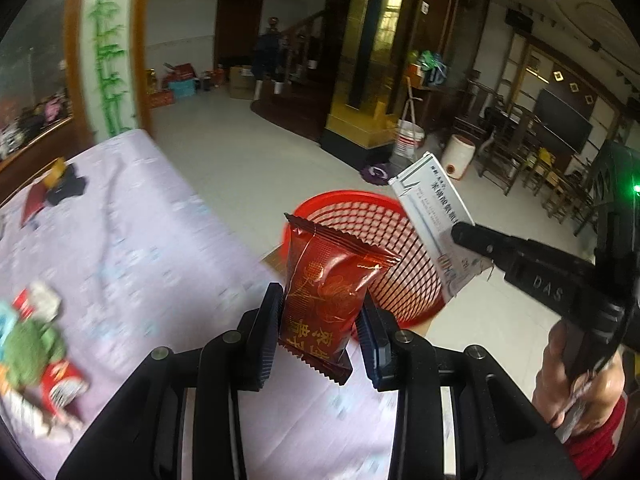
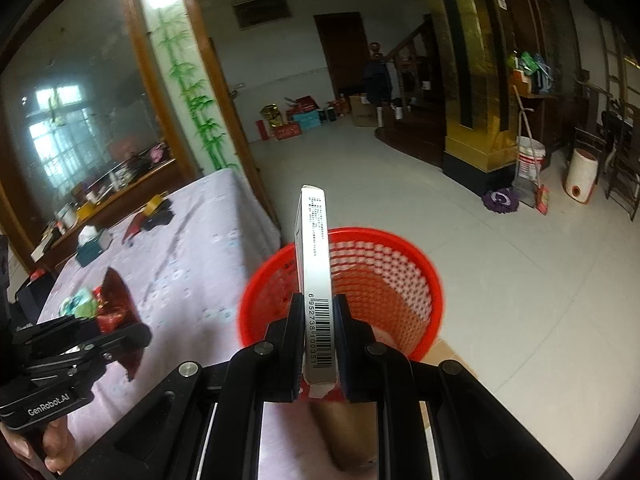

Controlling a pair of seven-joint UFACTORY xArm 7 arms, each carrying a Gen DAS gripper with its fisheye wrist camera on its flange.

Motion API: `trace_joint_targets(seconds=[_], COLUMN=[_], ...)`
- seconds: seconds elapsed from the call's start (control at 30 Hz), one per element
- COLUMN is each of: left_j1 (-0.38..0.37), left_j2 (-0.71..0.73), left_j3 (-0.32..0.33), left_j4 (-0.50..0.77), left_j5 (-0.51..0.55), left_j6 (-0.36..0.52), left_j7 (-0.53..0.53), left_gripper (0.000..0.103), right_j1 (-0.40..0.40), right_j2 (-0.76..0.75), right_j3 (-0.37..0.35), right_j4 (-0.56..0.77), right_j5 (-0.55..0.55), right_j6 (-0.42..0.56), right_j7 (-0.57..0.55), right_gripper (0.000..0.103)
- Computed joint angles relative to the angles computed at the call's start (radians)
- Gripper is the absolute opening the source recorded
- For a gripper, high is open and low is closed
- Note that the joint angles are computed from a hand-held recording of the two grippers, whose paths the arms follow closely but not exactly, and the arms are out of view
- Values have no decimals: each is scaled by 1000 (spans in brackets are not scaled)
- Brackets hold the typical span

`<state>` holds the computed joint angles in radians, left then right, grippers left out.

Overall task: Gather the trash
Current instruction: 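Carry both items over the red wastebasket and open both tools to drop them, then move both open tools back over the table toward the remaining trash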

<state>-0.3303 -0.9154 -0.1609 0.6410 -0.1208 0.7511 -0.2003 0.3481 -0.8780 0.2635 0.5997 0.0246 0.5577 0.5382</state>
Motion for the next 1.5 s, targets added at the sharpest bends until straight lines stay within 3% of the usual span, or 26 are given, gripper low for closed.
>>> trace_joint_targets(seconds=[0.13,0.2,0.27,0.37,0.47,0.6,0.67,0.83,1.1,1.33,1.5], left_j1=[-7,-2,11,24,20,64,80,133,261,349,422], left_j2=[165,217,247,250,228,117,41,-187,-552,-792,-895], left_j3=[-21,-32,-49,-61,-51,-80,-87,-75,-81,2,59], left_j4=[62,80,89,82,75,35,5,-85,-168,-197,-199], left_j5=[-8,0,20,56,73,132,156,211,346,421,463], left_j6=[-97,-136,-161,-182,-159,-115,-80,46,311,471,539], left_j7=[-4,-21,-49,-80,-84,-137,-158,-179,-137,-20,56], left_gripper=[34,39,69,70,70,70,73,75,83,86,86], right_j1=[-8,-6,-13,-38,-69,-51,-44,-23,52,95,119], right_j2=[28,56,83,91,71,24,-7,-51,14,126,213], right_j3=[-61,-83,-87,-77,-44,-38,-24,49,179,288,349], right_j4=[-6,-1,6,4,2,-10,-16,0,92,206,281], right_j5=[13,25,27,24,-1,8,8,-5,-37,-89,-135], right_j6=[-18,-30,-38,-53,-51,-37,-26,9,21,5,4], right_j7=[-36,-59,-78,-74,-52,-31,-17,38,108,173,213], right_gripper=[15,17,20,42,42,46,53,60,65,69,70])
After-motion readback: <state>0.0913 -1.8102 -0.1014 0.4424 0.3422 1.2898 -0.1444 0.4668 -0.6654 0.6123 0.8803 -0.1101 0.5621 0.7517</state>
